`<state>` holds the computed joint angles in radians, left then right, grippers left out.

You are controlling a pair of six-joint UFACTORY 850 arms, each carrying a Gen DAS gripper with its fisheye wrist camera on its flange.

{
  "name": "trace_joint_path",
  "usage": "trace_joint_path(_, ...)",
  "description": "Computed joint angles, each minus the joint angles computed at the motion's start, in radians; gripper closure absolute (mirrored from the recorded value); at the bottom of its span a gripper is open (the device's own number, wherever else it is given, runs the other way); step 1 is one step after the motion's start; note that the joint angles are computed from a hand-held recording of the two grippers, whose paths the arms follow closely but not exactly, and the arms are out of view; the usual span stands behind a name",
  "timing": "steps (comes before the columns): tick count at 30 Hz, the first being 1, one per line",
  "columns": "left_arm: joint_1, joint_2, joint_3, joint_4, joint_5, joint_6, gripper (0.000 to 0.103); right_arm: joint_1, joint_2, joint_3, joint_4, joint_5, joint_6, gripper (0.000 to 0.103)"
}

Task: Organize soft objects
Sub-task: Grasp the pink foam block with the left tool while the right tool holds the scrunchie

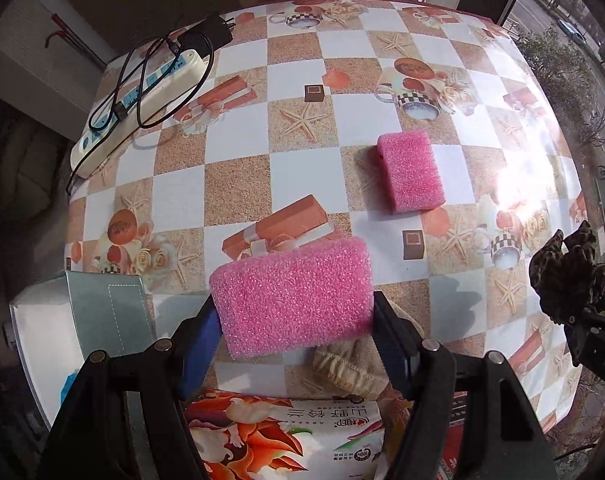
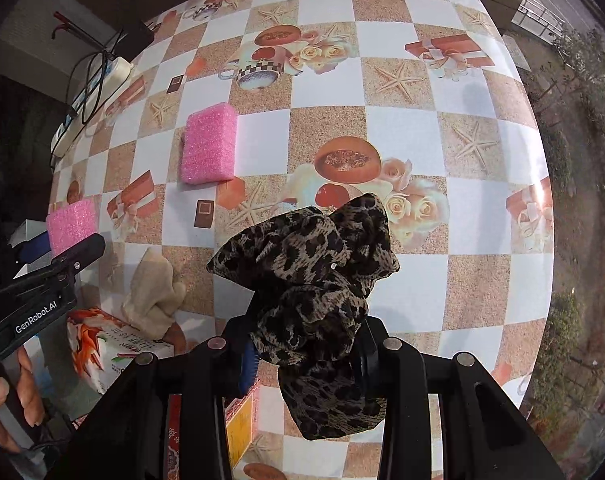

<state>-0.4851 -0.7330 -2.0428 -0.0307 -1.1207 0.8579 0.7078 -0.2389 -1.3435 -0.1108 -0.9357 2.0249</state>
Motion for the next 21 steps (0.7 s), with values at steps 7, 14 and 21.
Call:
trace_joint_path(7, 0.051, 0.031, 0.044, -0.045, -0.008, 0.132, 0.028, 0.042, -0.018, -0.061, -0.022, -0.078, 0.086, 0.065)
trace_joint_path(14, 0.097, 0.086, 0.091, -0.076, -0.036, 0.244, 0.028, 0.115, -0.044, -0.144, -0.033, -0.168, 0.229, 0.065)
trace_joint_path(21, 0.148, 0.105, 0.079, -0.113, -0.077, 0.371, 0.028, 0.169, -0.136, -0.317, -0.045, -0.258, 0.317, 0.065)
